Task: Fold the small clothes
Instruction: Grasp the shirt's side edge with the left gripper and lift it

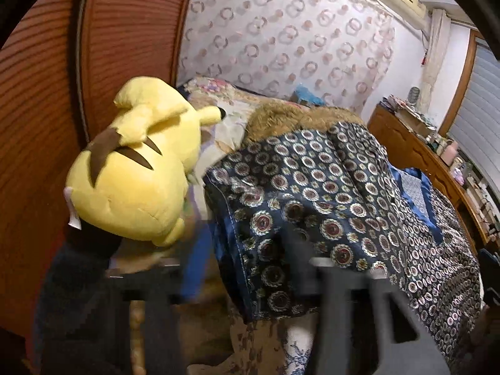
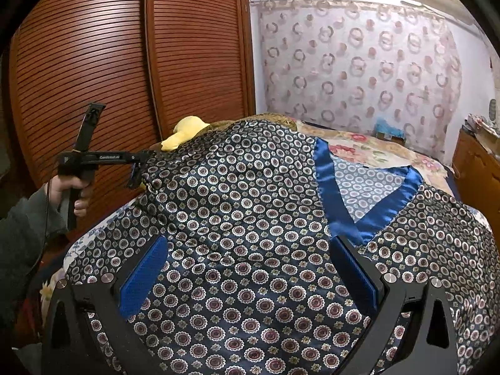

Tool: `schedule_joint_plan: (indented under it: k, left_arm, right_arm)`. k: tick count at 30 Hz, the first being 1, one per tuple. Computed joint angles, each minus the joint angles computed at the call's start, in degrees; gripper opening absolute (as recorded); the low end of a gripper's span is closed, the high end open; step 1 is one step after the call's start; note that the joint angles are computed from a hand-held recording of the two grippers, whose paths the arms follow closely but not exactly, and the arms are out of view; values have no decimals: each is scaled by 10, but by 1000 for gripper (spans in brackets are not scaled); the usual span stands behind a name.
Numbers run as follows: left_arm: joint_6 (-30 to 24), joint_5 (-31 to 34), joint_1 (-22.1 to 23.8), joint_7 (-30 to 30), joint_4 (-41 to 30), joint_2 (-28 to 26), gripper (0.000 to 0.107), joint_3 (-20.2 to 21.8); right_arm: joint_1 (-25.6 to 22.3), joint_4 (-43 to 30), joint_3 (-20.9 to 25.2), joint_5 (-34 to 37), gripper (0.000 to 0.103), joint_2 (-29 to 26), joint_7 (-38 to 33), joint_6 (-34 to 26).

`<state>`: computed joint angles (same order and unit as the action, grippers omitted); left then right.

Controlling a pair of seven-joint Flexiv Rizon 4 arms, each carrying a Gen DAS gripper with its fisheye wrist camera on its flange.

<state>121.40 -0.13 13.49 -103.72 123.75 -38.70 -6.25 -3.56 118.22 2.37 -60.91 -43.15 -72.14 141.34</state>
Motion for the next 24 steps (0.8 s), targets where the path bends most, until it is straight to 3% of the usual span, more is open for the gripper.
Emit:
schedule_joint_plan:
  k: [2,4,9,13,19,24]
  left_arm:
    - [14,-15,-23,3,4,4,9,16]
    - [27,-17,-36,9,7,10,5,23]
    - [30,-45,-87,45,8,41,4,46]
    - [20,-38,-97,71,-9,64,4,35]
    - [-33,-44,-142,133,-73,70,4,23]
    - [-87,-77,-200,192,-136,47,4,38]
  right_arm:
    - [-3,-3,-1,-5,103,-2,6,0]
    - [-5,-3,-1,-7,103,-3,11,1]
    - [-5,-1,-2,-2,103,-6,14,4]
    - [-8,-2,-2,7,103,-8,16,9]
    - [-22,-8,-6,13,103,-9,32,24]
    - [-24,-5,-10,27,103,-10,33,33]
